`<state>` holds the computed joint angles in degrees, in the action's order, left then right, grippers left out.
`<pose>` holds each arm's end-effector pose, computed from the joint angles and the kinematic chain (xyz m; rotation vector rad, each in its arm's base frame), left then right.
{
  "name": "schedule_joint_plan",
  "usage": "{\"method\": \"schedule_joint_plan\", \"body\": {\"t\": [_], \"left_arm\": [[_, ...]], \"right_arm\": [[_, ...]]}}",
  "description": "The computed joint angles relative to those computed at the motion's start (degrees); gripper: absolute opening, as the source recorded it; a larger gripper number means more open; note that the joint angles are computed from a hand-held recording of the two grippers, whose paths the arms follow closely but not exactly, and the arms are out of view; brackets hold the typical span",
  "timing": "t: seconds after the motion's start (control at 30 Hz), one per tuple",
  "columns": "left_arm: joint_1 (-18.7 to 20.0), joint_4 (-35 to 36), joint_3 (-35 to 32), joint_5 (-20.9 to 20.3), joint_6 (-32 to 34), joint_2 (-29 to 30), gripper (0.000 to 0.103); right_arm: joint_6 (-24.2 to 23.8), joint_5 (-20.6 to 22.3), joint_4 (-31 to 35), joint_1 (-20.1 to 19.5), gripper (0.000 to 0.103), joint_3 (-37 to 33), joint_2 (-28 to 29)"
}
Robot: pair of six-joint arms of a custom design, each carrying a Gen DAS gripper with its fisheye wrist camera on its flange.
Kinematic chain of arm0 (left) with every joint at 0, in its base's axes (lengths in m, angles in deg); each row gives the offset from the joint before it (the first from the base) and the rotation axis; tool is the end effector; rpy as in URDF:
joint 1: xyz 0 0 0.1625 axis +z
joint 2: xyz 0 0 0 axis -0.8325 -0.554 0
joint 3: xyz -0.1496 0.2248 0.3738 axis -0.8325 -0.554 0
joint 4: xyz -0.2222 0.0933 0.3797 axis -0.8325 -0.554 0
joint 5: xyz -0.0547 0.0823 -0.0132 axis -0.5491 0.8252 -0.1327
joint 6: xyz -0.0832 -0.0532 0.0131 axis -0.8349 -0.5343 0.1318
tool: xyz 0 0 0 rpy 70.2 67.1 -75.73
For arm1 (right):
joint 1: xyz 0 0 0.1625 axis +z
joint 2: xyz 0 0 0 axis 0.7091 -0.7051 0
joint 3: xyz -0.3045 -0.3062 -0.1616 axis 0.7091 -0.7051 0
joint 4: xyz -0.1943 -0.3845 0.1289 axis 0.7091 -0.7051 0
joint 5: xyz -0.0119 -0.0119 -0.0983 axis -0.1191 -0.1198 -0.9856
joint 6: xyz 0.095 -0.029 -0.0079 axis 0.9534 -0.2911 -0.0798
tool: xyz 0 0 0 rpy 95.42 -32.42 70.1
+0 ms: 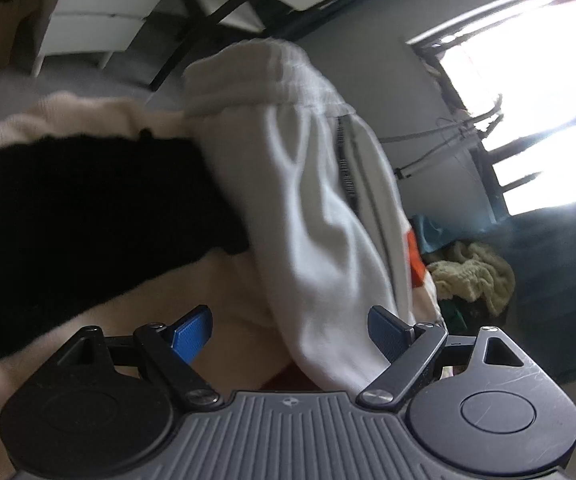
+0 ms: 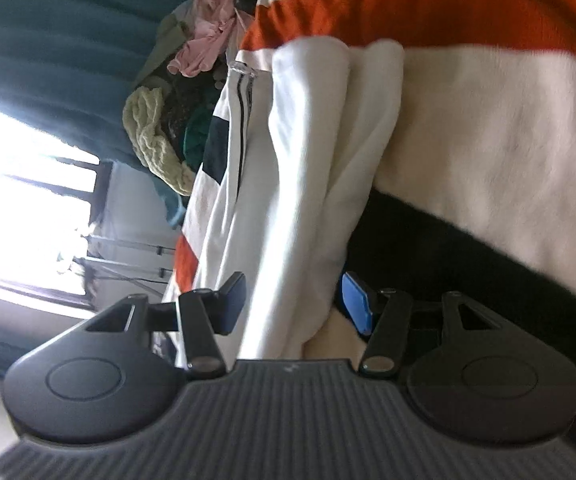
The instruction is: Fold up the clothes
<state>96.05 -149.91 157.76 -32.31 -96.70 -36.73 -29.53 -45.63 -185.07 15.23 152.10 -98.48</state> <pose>-0.1055 -0.3783 0.2532 -0.9829 2.3084 -1.6511 -0.1466 -0.5838 0.3777 0.7797 2.5974 -1.3396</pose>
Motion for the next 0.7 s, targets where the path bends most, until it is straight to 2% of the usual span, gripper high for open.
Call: {"method": "schedule_joint_plan", "body": {"t": [0.17,0.23,0.3,0.37,0.43,0.5,0.53,0.57,0.6,0.67,0.7], "left_arm": [[5.41,-21.75,-0.24,-0.32,12.7,7.72,0.083],[7.23,-31.58,-1.04,-0.03,17.34,11.59,0.079],[7.93,-36.88,-2.28,2.0,19.68,14.11,0.074],[8.34,-38.69,-3.49,4.37,20.08,15.88,0.072],[8.49,-37.17,-4.4,6.65,19.93,16.76,0.066],[8.63,-34.76,-5.47,8.64,18.77,17.4,0.053],[8.8,-33.42,-6.18,9.37,17.82,17.7,0.05],[8.82,-33.62,-6.51,9.67,17.33,17.66,0.04],[8.5,-33.97,-6.26,10.08,16.71,17.2,0.028],[7.43,-37.91,-5.52,10.66,19.18,16.71,0.012],[6.88,-39.98,-5.18,10.95,20.54,16.49,0.011]], "right_arm": [[1.43,-2.51,-1.48,0.29,0.057,-2.9,3.99],[3.36,-2.41,-4.07,0.13,0.057,-4.09,5.97],[4.55,-2.48,-8.71,0.3,0.057,-4.96,8.03],[3.86,-3.85,-13.44,0.97,0.056,-5.93,10.08],[2.38,-5.45,-16.58,1.6,0.054,-7.19,11.98],[2.02,-6.83,-19.12,1.94,0.045,-8.31,13.68],[1.75,-7.57,-19.57,2.03,0.033,-8.94,14.31],[1.27,-8.16,-19.51,2.16,0.023,-9.47,14.66],[0.86,-8.38,-19.46,2.27,0.022,-9.72,14.81],[0.21,-8.4,-19.46,2.43,0.015,-10.0,14.83],[0.15,-7.76,-19.63,2.42,0.014,-9.78,14.35]]}}
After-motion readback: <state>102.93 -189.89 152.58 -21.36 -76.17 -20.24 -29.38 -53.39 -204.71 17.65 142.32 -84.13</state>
